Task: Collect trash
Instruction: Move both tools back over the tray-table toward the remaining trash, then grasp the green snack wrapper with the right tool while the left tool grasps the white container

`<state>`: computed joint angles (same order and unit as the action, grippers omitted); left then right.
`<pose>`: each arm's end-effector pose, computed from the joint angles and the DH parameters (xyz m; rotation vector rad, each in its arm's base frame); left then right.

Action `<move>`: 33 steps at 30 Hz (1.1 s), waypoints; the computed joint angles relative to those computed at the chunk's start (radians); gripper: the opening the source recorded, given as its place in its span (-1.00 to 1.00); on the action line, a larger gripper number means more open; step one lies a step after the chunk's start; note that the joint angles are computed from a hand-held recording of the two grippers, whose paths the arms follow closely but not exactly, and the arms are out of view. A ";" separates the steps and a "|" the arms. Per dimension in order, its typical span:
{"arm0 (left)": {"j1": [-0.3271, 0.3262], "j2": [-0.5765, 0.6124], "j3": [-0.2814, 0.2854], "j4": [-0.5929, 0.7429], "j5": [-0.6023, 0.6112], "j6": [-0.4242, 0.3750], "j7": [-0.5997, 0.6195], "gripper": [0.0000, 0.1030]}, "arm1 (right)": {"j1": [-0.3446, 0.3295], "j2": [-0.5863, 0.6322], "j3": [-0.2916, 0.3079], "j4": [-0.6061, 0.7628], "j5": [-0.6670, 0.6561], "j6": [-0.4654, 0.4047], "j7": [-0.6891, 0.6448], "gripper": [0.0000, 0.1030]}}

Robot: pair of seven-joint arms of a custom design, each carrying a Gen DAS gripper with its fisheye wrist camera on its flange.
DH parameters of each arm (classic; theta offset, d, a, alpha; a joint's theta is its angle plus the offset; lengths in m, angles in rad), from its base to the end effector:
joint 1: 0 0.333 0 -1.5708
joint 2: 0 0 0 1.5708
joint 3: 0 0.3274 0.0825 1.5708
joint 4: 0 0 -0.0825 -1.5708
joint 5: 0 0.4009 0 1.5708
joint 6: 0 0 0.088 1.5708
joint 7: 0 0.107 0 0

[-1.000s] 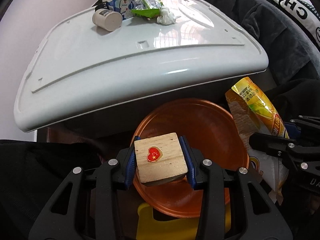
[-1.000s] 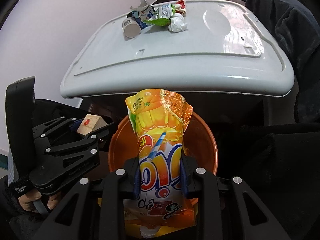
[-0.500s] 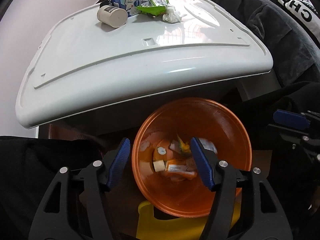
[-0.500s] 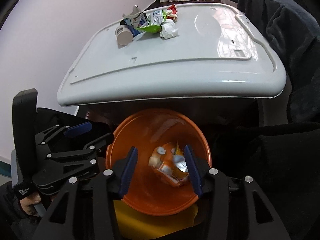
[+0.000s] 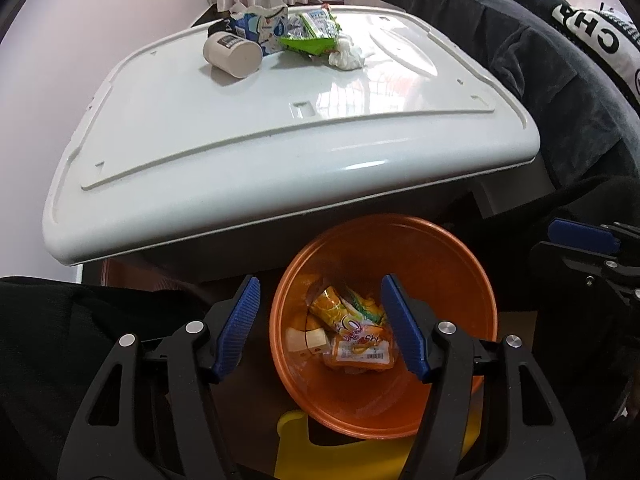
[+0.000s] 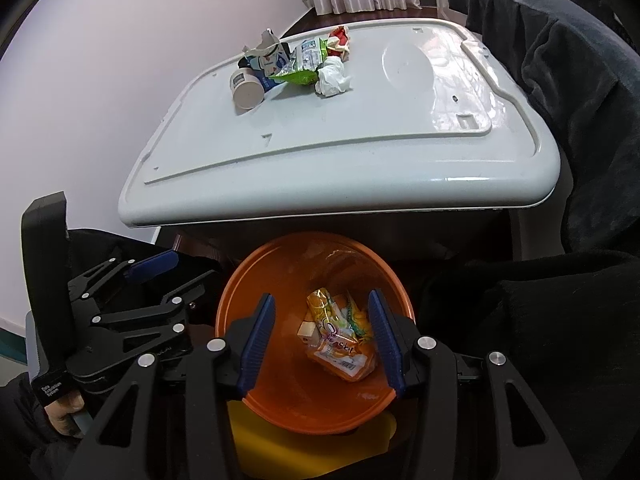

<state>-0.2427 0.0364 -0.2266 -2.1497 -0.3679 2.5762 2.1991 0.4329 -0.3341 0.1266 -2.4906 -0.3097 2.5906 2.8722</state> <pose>0.5300 -0.2609 0.4272 -1.0758 2.7408 -0.6734 0.3986 0.2585 0.4542 -1.3527 2.3071 -0.2653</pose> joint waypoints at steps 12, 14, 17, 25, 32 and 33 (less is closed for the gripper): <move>-0.005 0.129 0.007 0.192 -0.079 0.120 0.004 0.56 | -0.111 0.124 -0.047 0.177 -0.142 0.008 -0.151 0.13; -0.011 0.181 0.016 0.260 -0.047 0.112 -0.045 0.56 | -0.133 0.191 -0.076 0.242 -0.116 0.043 -0.212 0.13; -0.025 0.239 0.033 0.331 0.008 0.120 -0.117 0.56 | -0.166 0.304 -0.091 0.369 -0.093 0.035 -0.288 0.13; -0.019 0.324 0.054 0.422 0.054 0.102 -0.222 0.56 | -0.226 0.628 -0.084 0.754 0.002 -0.100 -0.514 0.13; -0.016 0.330 0.051 0.425 0.066 0.121 -0.237 0.56 | -0.228 0.817 -0.078 0.998 0.028 -0.247 -0.638 0.13; -0.016 0.332 0.050 0.427 0.066 0.120 -0.235 0.56 | -0.223 0.841 -0.082 1.033 0.024 -0.270 -0.645 0.09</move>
<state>-0.2584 0.3686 -0.1769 -1.7223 -0.3019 2.6963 1.9640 0.2096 0.5065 0.0446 -1.4576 -0.2861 2.3209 2.2273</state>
